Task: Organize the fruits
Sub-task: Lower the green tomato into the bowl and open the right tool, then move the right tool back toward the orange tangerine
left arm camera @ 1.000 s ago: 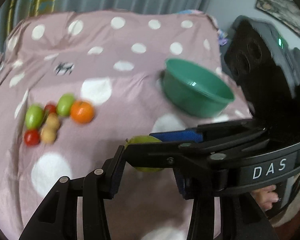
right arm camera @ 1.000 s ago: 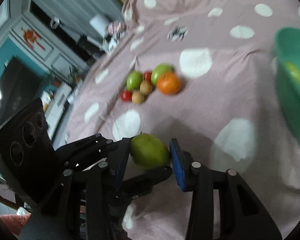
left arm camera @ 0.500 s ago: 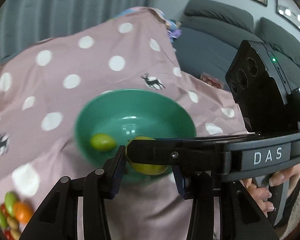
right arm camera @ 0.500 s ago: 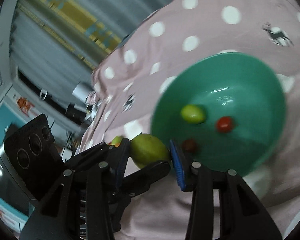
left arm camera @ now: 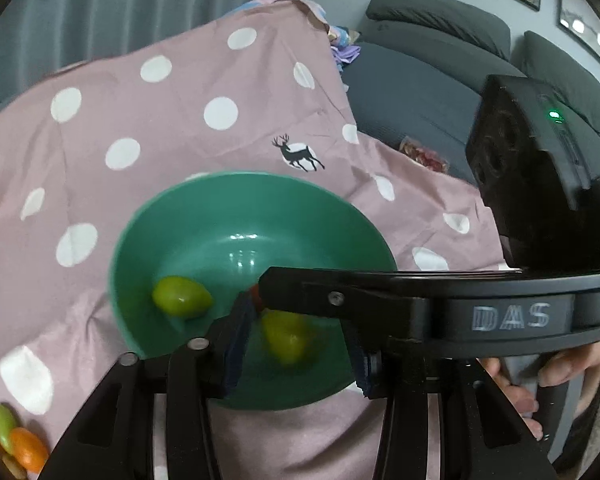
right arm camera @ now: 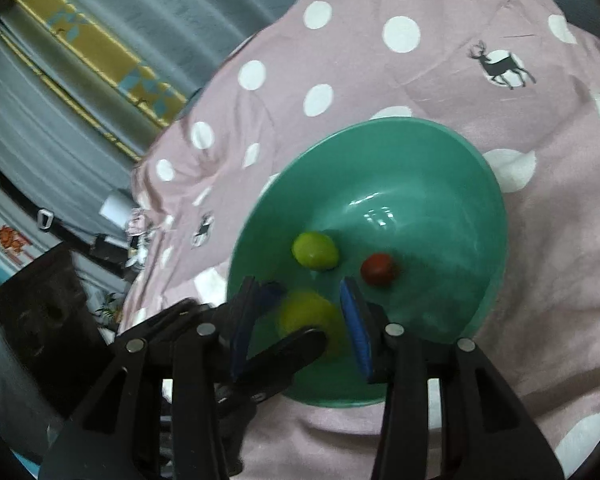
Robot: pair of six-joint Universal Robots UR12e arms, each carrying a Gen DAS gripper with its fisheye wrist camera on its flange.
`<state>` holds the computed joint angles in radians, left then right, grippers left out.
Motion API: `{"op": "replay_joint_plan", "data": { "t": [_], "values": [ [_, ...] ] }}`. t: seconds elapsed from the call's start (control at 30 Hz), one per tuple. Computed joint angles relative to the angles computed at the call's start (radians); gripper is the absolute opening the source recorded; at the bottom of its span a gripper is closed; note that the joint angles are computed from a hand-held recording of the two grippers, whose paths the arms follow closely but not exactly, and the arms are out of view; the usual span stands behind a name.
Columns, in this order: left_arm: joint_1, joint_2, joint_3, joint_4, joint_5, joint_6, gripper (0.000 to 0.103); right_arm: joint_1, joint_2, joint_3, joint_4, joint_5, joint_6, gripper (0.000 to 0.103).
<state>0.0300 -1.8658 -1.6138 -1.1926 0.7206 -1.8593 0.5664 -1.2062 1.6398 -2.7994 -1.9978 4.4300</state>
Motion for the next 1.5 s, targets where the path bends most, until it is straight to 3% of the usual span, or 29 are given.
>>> {"op": "replay_joint_plan", "data": {
  "t": [0.03, 0.07, 0.1, 0.17, 0.23, 0.4, 0.6, 0.73, 0.8, 0.83, 0.9, 1.03, 1.23, 1.33, 1.4, 1.5],
  "values": [
    [-0.001, 0.001, -0.001, 0.012, 0.007, -0.010, 0.060, 0.001, 0.000, -0.004, 0.014, -0.007, 0.010, 0.058],
    [-0.001, 0.003, -0.002, 0.030, 0.014, -0.028, 0.085, 0.003, 0.001, -0.008, 0.025, -0.019, 0.017, 0.074],
    [0.002, 0.005, -0.006, 0.049, 0.012, -0.054, 0.103, 0.007, 0.000, -0.006, 0.017, -0.030, 0.021, 0.081],
    [0.012, 0.005, -0.007, 0.052, -0.007, -0.081, 0.103, 0.009, 0.000, -0.001, -0.022, -0.033, 0.024, 0.092],
    [0.026, 0.003, 0.001, 0.026, -0.028, -0.087, 0.103, 0.015, -0.001, -0.006, -0.019, -0.050, 0.023, 0.094],
    [0.070, 0.016, -0.027, 0.100, -0.059, -0.152, 0.103, 0.030, 0.013, -0.057, 0.067, -0.088, -0.030, 0.097],
    [0.155, 0.047, -0.081, 0.167, -0.081, -0.102, 0.103, 0.057, 0.073, -0.177, 0.189, -0.098, -0.181, 0.100],
    [0.207, 0.047, -0.063, 0.093, -0.059, -0.121, 0.103, 0.064, 0.128, -0.267, 0.236, -0.091, -0.277, 0.101],
    [0.237, 0.045, -0.089, 0.175, -0.094, -0.195, 0.103, 0.064, 0.158, -0.314, 0.260, -0.069, -0.320, 0.102],
    [0.259, 0.038, -0.116, 0.277, -0.122, -0.286, 0.103, 0.064, 0.169, -0.331, 0.265, -0.055, -0.337, 0.102],
    [0.277, 0.018, -0.130, 0.392, -0.109, -0.412, 0.103, 0.062, 0.198, -0.373, 0.277, -0.024, -0.369, 0.103],
    [0.284, -0.014, -0.098, 0.390, 0.010, -0.501, 0.103, 0.062, 0.258, -0.465, 0.329, 0.024, -0.404, 0.103],
    [0.316, -0.028, -0.103, 0.464, -0.020, -0.603, 0.103, 0.051, 0.364, -0.626, 0.409, 0.145, -0.506, 0.103],
    [0.321, -0.028, -0.090, 0.391, -0.017, -0.546, 0.103, 0.038, 0.398, -0.677, 0.433, 0.200, -0.473, 0.103],
    [0.319, -0.026, -0.093, 0.393, 0.017, -0.549, 0.103, 0.038, 0.419, -0.714, 0.484, 0.172, -0.441, 0.103],
    [0.314, -0.033, -0.070, 0.282, 0.054, -0.532, 0.103, 0.030, 0.431, -0.728, 0.534, 0.166, -0.358, 0.103]
  ]
}}
